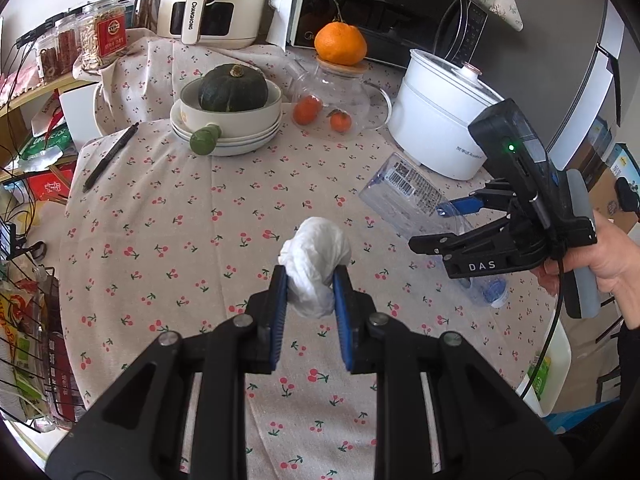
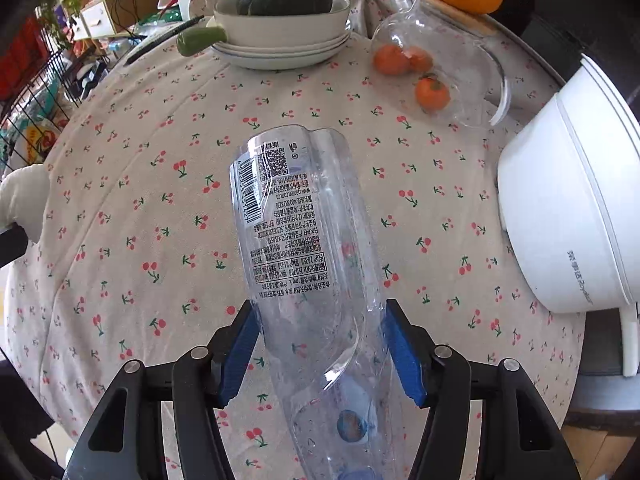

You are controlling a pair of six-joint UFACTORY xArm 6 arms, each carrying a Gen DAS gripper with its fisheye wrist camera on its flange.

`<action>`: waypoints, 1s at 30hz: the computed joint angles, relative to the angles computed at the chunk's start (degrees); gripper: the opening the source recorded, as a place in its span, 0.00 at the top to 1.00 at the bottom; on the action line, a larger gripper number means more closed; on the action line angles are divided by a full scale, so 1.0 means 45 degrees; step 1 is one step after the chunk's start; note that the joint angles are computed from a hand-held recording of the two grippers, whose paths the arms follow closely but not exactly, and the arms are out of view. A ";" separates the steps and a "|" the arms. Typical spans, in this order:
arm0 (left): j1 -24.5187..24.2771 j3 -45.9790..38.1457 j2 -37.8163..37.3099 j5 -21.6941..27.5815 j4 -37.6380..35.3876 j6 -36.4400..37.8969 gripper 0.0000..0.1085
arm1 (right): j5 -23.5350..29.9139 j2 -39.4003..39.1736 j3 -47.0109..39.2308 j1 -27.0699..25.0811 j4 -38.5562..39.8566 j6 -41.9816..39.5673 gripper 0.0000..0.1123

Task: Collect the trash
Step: 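Lift the bottle with the right gripper and carry both items toward the white bin, then open the left gripper over the white bin to drop the tissue ball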

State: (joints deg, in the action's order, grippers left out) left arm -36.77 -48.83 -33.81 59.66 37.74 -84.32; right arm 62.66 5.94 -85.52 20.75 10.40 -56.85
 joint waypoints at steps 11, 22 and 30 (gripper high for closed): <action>-0.1600 -0.2396 0.1914 0.0012 0.1274 -0.0241 0.78 | 0.1084 -0.2398 0.0641 -0.3285 0.4325 -0.1479 0.44; -0.3136 -0.5115 0.4735 -0.0875 0.1788 -0.0795 0.78 | 0.2539 -0.3421 0.1178 -0.7534 0.6503 -0.3303 0.44; -0.3038 -0.7207 0.7810 -0.3252 0.0020 0.0795 0.78 | 0.3104 -0.1681 -0.0260 -1.0319 0.7576 -0.2859 0.44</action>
